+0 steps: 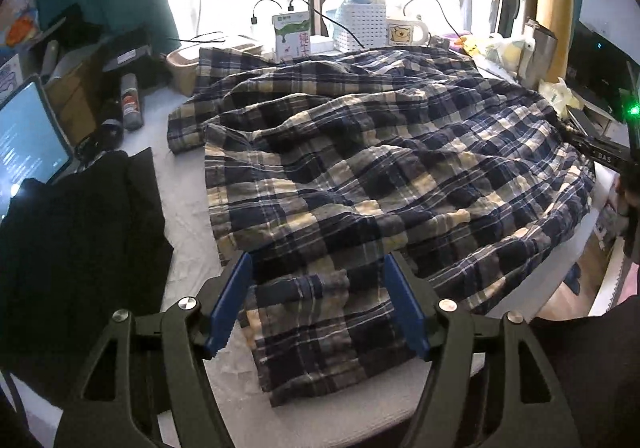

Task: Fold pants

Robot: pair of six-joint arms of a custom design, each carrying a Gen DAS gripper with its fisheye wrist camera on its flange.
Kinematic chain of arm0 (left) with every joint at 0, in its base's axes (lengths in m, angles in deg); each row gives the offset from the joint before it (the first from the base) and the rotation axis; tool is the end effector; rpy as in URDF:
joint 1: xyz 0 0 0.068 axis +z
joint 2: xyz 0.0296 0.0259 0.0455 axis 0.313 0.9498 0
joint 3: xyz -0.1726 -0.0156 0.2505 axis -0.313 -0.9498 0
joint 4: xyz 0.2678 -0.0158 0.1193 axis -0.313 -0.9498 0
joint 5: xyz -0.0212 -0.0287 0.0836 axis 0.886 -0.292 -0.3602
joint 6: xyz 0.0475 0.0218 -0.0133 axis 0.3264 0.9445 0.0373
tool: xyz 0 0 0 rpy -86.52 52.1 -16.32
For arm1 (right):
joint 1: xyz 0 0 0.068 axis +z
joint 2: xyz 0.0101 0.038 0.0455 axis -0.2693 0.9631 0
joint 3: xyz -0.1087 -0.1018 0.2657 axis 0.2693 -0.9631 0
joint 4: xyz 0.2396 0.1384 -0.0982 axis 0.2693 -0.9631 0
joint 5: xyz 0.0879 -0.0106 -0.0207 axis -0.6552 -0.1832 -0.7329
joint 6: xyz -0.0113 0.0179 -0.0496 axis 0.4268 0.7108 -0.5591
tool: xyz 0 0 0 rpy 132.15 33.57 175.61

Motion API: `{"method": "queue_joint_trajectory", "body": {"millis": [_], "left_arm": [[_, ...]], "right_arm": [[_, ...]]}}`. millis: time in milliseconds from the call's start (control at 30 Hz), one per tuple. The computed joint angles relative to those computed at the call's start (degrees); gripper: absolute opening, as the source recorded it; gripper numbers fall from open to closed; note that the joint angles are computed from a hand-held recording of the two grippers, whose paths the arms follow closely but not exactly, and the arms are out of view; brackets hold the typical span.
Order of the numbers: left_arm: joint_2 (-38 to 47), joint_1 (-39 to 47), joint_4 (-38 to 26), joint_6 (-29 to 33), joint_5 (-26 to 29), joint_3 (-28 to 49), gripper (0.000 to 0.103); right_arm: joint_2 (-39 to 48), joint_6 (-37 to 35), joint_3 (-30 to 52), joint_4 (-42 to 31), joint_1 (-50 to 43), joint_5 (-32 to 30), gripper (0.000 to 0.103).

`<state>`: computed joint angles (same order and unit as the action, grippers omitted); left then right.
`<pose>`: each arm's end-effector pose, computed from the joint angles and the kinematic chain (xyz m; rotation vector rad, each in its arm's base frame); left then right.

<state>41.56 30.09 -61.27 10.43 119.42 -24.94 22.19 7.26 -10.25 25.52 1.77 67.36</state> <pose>0.3306 0.0502 0.1270 0.7972 2.2737 -0.3097 0.2335 0.0530 0.1033 0.4442 2.2433 -0.2969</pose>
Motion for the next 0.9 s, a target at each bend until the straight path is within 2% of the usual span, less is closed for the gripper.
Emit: {"method": "queue_joint_trajectory", "body": {"millis": [167,300,333,400,433,467,500,567,800,900], "left_arm": [[0.6,0.4,0.1,-1.5,1.3,-0.4,0.068],[1.9,-0.3,1.9,-0.8,-0.3,-1.9,0.068],[2.0,-0.3,2.8,-0.8,-0.4,-2.3,0.068],[2.3,-0.1,4.6,-1.0,-0.1,-3.3,0.068],[2.3,0.1,5.3,-1.1,0.3,-3.7,0.068],[2.4,0.3,6.1,-1.2,0.8,-4.1,0.067],[2.4,0.6,6.9,-1.4,1.3,-4.5,0.065],[2.4,0.9,9.1,-2.1,1.6,-5.4,0.050],[2.6,1.7,11.2,-3.1,2.5,-5.9,0.028],[2.7,1.9,11.5,-2.7,2.9,-6.1,0.020]], "right_arm": [[-2.3,0.8,0.8,-5.0,0.5,0.5,0.026],[-2.5,2.2,2.9,-9.8,1.8,1.8,0.027],[-2.6,2.4,3.3,-10.7,2.1,2.1,0.032],[-2.9,3.1,3.9,-12.6,2.9,3.1,0.051],[-3.0,3.3,4.0,-13.1,2.9,3.3,0.068],[-3.5,3.8,4.0,-13.7,3.1,3.7,0.075],[-3.8,4.2,4.0,-14.2,3.1,3.7,0.075],[-4.1,4.8,4.1,-15.3,3.0,3.8,0.075],[-2.4,5.5,5.3,-17.0,3.2,3.8,0.075],[-0.8,4.3,5.6,-14.8,3.1,3.7,0.075]]}}
